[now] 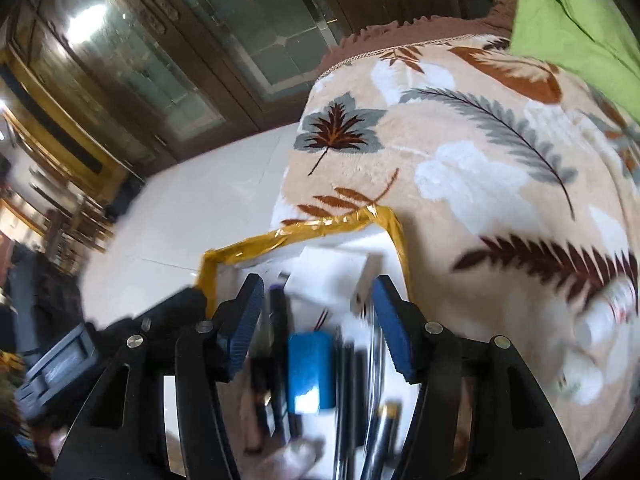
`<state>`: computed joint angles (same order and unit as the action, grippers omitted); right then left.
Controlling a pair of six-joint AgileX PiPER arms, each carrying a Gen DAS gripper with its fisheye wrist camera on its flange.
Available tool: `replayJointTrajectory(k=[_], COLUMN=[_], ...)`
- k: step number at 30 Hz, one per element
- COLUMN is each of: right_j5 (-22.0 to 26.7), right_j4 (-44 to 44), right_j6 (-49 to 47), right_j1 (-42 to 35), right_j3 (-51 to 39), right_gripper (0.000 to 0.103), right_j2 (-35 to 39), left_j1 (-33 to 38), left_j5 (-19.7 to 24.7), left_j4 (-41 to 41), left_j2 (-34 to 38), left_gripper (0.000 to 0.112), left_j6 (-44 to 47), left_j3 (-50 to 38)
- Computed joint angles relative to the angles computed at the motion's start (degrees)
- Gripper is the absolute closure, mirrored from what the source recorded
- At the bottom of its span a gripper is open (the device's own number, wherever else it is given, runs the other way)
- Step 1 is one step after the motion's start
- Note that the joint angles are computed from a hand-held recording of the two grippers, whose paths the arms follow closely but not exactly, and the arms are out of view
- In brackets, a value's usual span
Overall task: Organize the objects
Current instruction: 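Withdraw both open tools from the tray back over the blanket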
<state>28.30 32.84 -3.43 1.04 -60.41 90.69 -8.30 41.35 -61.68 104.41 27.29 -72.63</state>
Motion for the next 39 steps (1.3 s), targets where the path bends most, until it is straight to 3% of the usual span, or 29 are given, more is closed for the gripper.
replayJointTrajectory(k=[6,9,14,17,19,21,25,28,31,33,37,39], right_j5=[7.5,13.7,25.3,30.0,33.3,32.6,28.5,26.9,22.8,19.7,15.2,11.7], right_j4=[5.5,8.8,10.7,10.0,12.1,12.9,12.2,15.3,17.8,17.9,17.9,12.0], right_j6=[-10.5,-19.6,-35.4,-43.0,-48.3,-50.5,-48.8,-46.7,-40.0,-33.3,-25.0,-16.0], right_j1=[-10.2,-21.9,-43.4,-54.1,-59.7,-60.6,-55.2,-52.6,-48.4,-44.5,-38.6,-34.9], right_j3=[12.7,19.2,25.0,25.7,25.6,25.9,25.2,23.3,20.5,17.4,12.8,10.2], right_gripper=[0.046,0.046,0.046,0.046,0.046,0.046,0.046,0.046,0.046,0.046,0.046,0.046], right_j2=[-15.5,-23.6,-29.2,-27.9,-25.4,-24.4,-20.6,-15.5,-10.2,-6.0,-1.0,0.6], left_j1=[-10.0,-16.6,-27.5,-33.7,-36.8,-37.5,-35.8,-36.4,-37.5,-37.0,-35.3,-35.1], left_j5=[-7.3,-9.2,-12.0,-15.7,-17.4,-18.0,-17.9,-19.1,-22.3,-23.5,-22.7,-21.9], left_j4=[1.5,0.2,-1.9,4.5,15.2,18.7,11.8,12.4,15.4,12.4,7.6,8.8], left_j2=[-11.1,-13.5,-12.8,-11.0,-10.3,-9.9,-9.0,-8.3,-9.4,-10.0,-9.5,-8.3], left_gripper=[0.039,0.039,0.039,0.039,0.039,0.039,0.039,0.039,0.039,0.039,0.039,0.039], left_j6=[1.9,0.8,-3.9,-9.9,-17.7,-20.4,-13.9,-14.4,-16.4,-13.4,-9.3,-10.9], left_j3=[8.3,12.4,16.5,16.5,15.8,15.5,16.2,15.8,16.4,17.1,17.2,16.1])
